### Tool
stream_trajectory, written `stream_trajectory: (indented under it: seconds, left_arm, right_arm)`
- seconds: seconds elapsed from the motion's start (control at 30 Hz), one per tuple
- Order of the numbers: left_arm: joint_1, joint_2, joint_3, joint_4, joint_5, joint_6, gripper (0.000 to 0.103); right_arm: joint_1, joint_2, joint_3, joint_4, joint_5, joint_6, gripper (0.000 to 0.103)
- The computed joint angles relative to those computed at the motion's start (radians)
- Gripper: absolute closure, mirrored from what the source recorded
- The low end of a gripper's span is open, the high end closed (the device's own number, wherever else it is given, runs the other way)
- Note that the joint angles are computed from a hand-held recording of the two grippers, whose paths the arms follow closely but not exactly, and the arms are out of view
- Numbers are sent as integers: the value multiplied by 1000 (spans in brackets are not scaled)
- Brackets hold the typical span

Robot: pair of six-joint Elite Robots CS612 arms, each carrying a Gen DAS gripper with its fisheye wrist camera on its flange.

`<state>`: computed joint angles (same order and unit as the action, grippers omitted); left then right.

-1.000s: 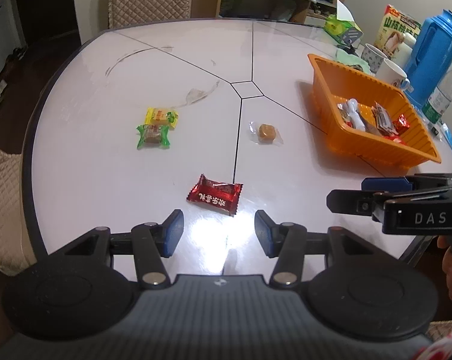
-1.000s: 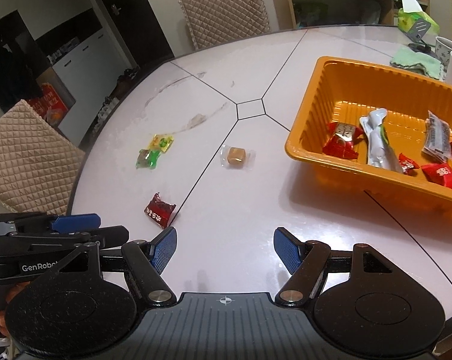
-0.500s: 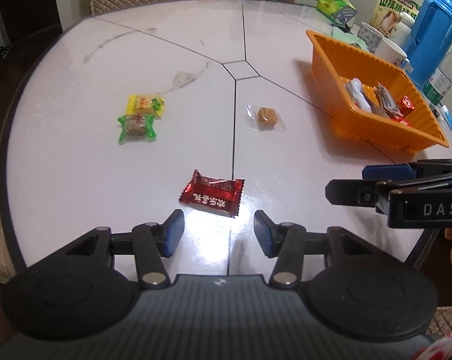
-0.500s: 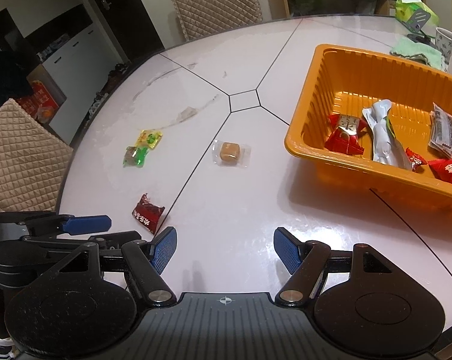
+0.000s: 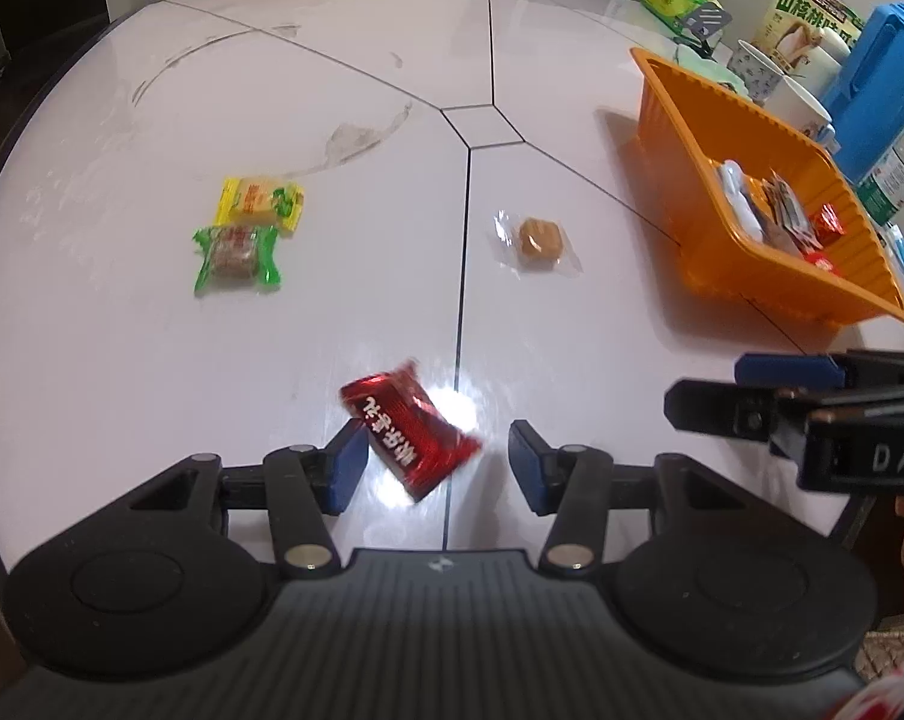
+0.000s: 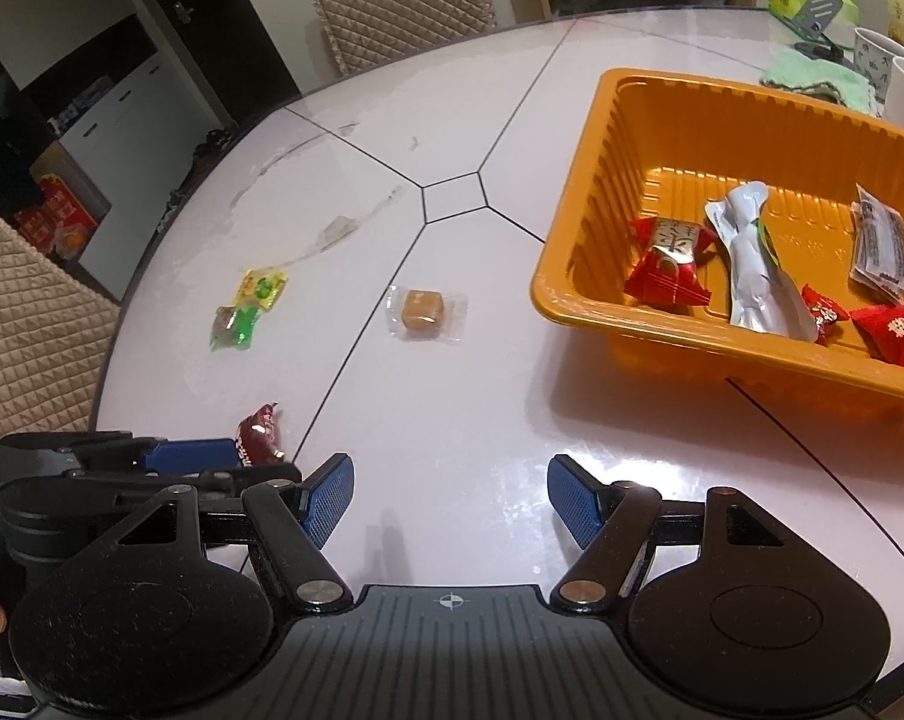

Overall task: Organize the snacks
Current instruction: 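Lower the left gripper onto the dark red candy packet and close it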

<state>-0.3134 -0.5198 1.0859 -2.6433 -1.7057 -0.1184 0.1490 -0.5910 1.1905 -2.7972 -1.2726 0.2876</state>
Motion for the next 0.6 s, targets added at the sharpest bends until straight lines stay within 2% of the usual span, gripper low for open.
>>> stream_trajectory:
  seconds: [0.27, 0.43, 0.6]
  left_arm:
    - [-6, 17, -32, 10, 20, 51, 58]
    - [-7, 16, -28, 5, 36, 76, 66]
    - [-9, 16, -24, -4, 63, 96, 80]
  right_arm:
    - [-7, 6, -7, 13, -2, 15, 32]
    - [-10, 8, -11, 17, 0, 21, 32]
    - [-9, 11, -17, 21, 6, 15, 32]
